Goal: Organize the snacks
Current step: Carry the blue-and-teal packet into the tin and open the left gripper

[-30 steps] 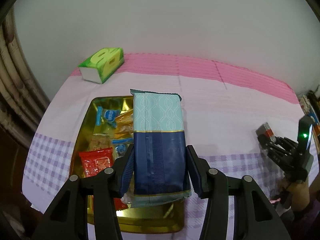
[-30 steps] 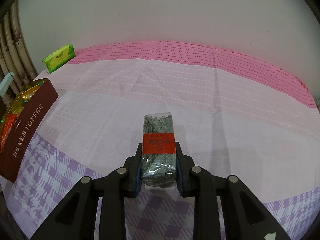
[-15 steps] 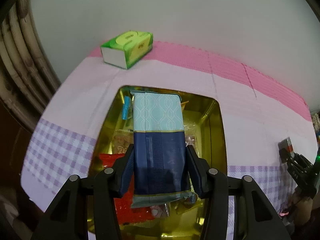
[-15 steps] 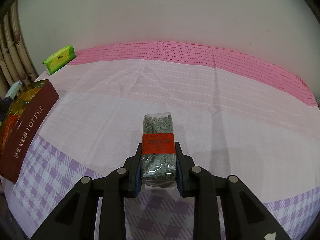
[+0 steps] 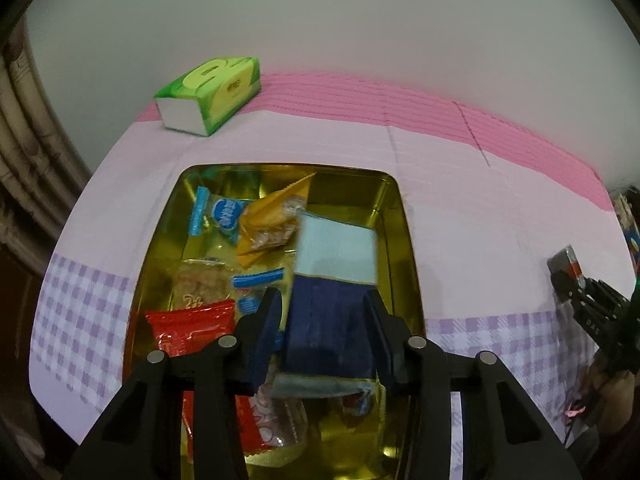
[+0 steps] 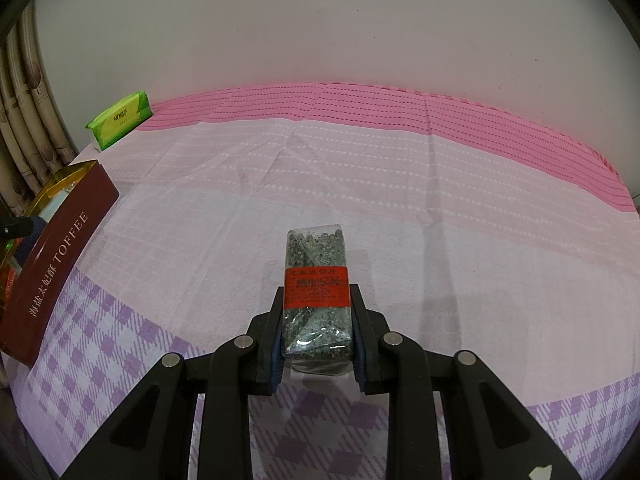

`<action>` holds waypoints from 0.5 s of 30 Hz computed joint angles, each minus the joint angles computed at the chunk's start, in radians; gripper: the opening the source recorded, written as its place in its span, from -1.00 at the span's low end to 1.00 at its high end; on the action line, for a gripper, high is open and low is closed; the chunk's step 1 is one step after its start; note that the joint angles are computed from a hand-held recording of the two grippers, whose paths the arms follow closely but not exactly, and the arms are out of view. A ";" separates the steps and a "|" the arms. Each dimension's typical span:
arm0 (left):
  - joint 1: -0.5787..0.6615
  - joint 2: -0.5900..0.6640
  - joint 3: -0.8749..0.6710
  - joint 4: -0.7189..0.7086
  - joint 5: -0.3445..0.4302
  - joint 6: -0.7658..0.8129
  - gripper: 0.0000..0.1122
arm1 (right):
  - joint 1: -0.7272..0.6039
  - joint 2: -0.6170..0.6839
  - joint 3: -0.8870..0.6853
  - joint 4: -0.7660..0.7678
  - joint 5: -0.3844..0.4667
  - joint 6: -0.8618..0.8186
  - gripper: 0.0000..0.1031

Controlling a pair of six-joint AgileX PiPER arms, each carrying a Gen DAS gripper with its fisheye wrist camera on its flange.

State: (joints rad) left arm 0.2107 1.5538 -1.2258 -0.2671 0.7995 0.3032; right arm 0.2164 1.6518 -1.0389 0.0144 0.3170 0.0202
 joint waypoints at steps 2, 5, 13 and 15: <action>-0.013 0.008 0.000 0.012 -0.005 -0.010 -0.23 | -0.001 0.000 0.000 0.002 -0.001 -0.002 -0.52; -0.023 0.008 0.003 0.026 -0.013 -0.019 -0.23 | -0.002 0.001 0.001 0.006 -0.002 -0.006 -0.52; -0.033 -0.008 0.010 0.084 -0.019 -0.084 -0.23 | 0.000 -0.001 0.004 0.014 -0.004 -0.009 -0.52; -0.032 -0.018 0.014 0.104 -0.017 -0.103 -0.23 | -0.010 -0.003 0.005 0.078 -0.004 -0.066 -0.52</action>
